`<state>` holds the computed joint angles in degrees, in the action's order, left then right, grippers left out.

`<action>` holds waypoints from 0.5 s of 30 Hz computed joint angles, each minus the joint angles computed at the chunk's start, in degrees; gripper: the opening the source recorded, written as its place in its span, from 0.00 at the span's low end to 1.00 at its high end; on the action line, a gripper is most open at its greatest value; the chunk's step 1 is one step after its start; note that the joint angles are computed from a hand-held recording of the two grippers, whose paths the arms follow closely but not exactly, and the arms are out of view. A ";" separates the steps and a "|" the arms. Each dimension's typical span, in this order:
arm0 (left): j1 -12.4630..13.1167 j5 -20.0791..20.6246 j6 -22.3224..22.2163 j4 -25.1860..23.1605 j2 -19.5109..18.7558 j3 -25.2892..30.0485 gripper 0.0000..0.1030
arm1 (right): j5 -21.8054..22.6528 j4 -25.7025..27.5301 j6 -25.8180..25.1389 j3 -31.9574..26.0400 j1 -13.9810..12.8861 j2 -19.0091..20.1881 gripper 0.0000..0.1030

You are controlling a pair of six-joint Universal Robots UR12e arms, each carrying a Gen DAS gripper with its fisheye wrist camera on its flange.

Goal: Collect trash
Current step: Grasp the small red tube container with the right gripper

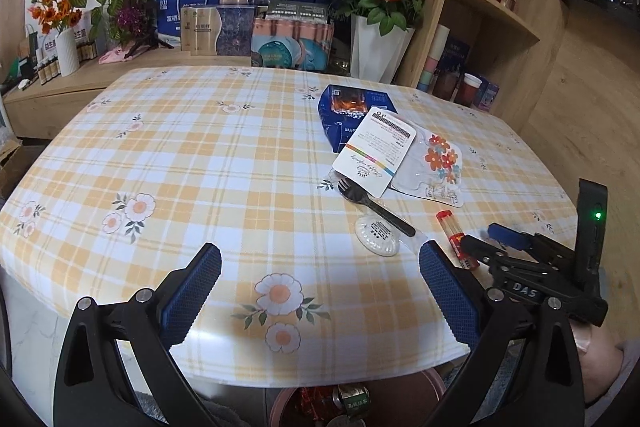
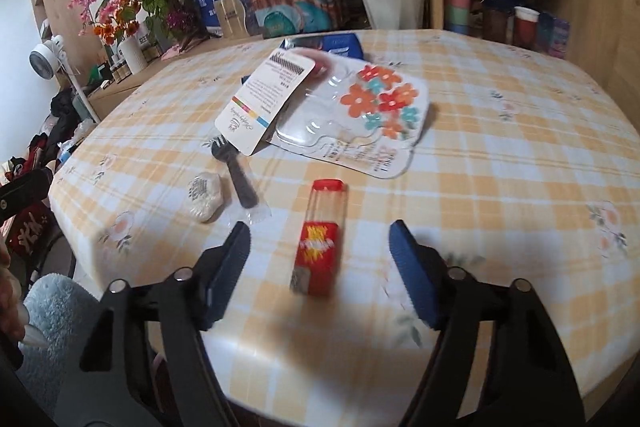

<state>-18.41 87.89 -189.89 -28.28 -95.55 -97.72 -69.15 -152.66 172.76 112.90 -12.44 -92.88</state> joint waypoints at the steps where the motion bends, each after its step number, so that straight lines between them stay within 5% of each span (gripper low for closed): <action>1: -0.06 0.00 0.05 -0.27 -0.41 0.36 0.94 | -0.19 -0.35 0.43 -0.09 0.22 0.43 0.57; 2: -0.13 -0.01 0.14 -0.57 -0.89 0.76 0.94 | -0.47 -0.80 0.65 -0.12 0.42 0.75 0.48; 10: -1.01 -2.10 1.04 -3.87 -4.53 4.10 0.94 | -2.79 -3.11 -1.04 -0.21 1.20 2.04 0.27; 15: -1.62 -2.38 -1.50 -6.57 -6.59 6.30 0.84 | 0.83 -3.80 -1.84 0.68 -0.25 1.62 0.26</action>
